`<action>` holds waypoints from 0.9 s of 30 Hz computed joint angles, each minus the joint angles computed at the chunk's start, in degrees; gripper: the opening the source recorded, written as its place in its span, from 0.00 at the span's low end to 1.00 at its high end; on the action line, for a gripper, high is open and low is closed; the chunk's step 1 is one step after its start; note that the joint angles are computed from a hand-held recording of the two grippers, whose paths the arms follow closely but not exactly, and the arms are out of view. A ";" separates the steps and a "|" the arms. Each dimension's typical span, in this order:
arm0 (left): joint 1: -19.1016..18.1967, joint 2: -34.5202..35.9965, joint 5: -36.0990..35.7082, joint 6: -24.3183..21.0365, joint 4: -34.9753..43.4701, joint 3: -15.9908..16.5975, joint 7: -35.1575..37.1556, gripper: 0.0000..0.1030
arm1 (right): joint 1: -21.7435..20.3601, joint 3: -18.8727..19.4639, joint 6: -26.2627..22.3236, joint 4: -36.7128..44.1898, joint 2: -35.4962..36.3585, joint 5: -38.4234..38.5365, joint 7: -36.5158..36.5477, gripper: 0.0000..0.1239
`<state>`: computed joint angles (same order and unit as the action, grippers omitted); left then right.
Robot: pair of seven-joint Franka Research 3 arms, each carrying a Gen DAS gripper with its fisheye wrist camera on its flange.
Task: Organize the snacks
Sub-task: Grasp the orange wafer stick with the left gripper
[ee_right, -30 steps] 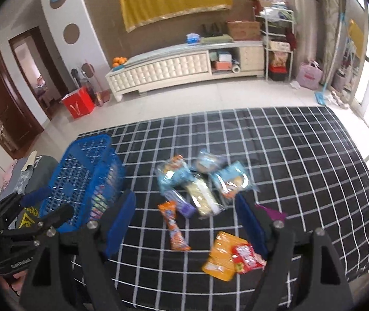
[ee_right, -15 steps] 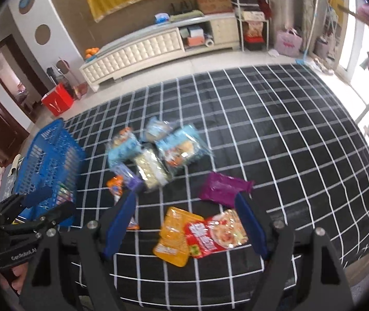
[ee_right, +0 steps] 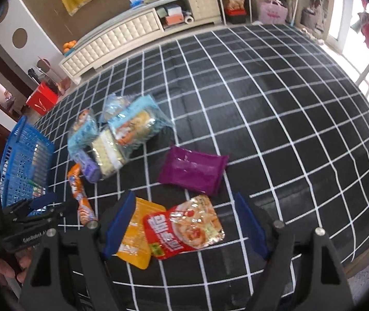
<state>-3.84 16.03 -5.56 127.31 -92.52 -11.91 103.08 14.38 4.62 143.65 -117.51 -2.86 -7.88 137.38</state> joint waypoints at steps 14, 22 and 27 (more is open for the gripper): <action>-0.59 7.37 2.09 0.11 4.42 -0.30 -3.75 0.38 | -1.05 -0.26 -1.44 -1.67 -1.40 0.52 0.27 0.66; 0.54 4.24 1.77 2.28 0.87 -0.97 -1.50 0.16 | -0.77 0.48 -3.46 -0.66 -1.80 -0.53 -0.96 0.66; 0.80 -0.21 -0.31 4.06 -3.34 -1.27 2.10 0.13 | -0.07 0.79 -4.47 0.78 -1.15 -1.23 -1.59 0.66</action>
